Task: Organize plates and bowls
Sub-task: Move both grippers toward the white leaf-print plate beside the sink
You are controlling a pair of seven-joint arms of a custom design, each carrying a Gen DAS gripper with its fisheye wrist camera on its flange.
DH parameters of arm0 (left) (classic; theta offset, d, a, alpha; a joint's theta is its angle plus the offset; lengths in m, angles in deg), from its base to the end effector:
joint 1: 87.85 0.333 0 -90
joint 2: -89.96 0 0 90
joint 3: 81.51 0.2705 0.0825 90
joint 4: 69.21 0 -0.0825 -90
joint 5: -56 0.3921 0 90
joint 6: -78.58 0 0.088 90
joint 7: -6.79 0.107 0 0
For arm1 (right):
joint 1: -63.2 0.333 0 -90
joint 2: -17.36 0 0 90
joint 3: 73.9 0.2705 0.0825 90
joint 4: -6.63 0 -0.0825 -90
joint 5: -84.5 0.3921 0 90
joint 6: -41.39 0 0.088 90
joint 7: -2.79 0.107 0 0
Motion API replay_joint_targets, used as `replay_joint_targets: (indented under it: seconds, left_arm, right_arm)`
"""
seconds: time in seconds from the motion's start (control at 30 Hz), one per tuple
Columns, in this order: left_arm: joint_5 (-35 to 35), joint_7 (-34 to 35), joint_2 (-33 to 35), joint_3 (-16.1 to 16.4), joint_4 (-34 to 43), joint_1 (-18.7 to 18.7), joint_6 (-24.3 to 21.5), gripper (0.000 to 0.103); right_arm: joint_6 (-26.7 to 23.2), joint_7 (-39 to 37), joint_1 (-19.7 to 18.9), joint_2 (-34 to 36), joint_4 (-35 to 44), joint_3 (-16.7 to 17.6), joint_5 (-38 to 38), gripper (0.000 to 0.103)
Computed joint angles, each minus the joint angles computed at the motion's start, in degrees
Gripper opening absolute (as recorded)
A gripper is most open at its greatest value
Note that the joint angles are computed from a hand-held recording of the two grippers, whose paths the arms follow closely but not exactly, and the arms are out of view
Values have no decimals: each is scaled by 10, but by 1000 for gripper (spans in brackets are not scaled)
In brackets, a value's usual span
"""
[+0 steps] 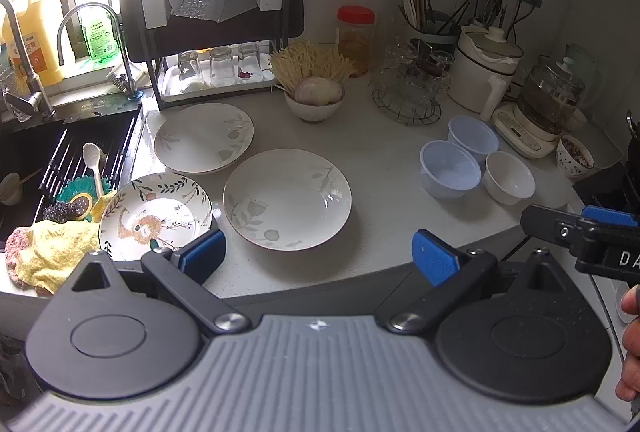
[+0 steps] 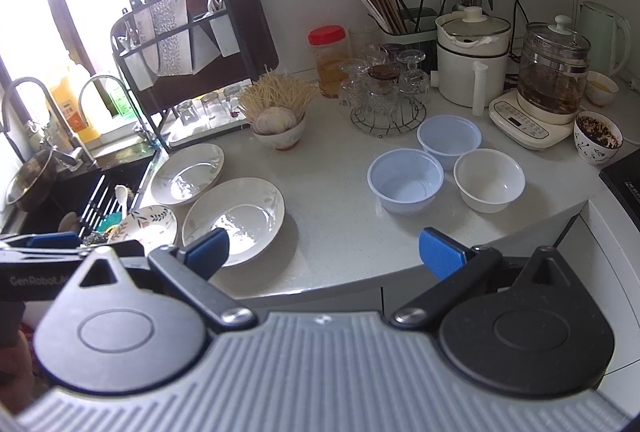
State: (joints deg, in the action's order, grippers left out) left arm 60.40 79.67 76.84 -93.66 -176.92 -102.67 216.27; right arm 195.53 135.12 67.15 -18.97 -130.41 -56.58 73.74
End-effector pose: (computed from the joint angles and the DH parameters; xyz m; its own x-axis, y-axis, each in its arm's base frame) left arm 0.4898 -0.2620 0.6450 -0.2499 -0.9650 0.0799 -0.7209 0.1304 -0.6806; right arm 0.4122 0.1910 0.5992 -0.0862 -0.9688 -0.2323 -0.5795 0.2384 -0.7793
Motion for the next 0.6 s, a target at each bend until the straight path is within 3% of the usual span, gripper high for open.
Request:
replay_joint_targets:
  seconds: [0.27, 0.47, 0.6]
  left_arm:
    - [-47, 81, 24, 18, 17, 3, 6, 101]
    - [-71, 128, 57, 23, 35, 16, 39, 101]
    - [-97, 167, 76, 28, 53, 27, 41, 101]
  right_arm:
    - [-15, 60, -25, 35, 39, 29, -35, 103]
    - [-15, 138, -54, 66, 71, 59, -110, 103]
    - [-22, 190, -49, 90, 91, 63, -147, 103]
